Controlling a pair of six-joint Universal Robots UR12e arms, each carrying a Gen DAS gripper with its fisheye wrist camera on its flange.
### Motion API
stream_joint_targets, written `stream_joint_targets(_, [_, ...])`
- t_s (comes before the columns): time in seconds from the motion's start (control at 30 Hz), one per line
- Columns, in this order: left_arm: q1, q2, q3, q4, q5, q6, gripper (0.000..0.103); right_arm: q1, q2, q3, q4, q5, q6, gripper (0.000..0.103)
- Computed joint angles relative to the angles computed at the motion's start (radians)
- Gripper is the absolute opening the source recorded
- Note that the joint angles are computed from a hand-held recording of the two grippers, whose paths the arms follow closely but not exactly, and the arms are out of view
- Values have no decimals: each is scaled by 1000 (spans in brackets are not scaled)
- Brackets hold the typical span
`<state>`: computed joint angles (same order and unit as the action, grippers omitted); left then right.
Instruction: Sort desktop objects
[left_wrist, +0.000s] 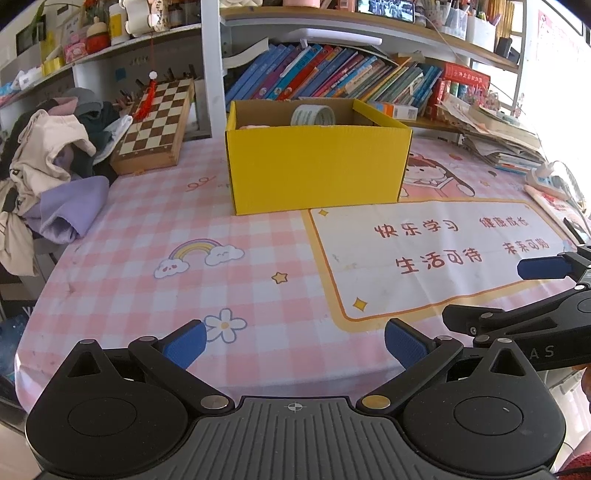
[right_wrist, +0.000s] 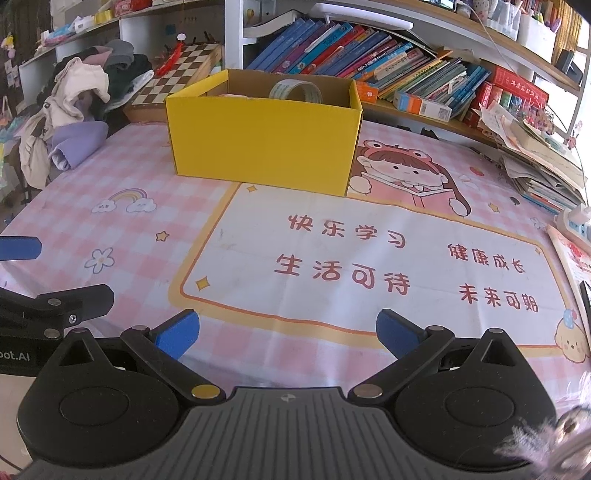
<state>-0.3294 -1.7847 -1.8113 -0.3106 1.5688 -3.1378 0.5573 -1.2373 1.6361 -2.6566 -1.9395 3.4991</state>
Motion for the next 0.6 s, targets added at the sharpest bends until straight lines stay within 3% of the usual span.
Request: stream_joint_targets(0.6, [-4, 4, -4, 1, 2, 14, 103, 9, 3, -5, 13, -7, 21, 103])
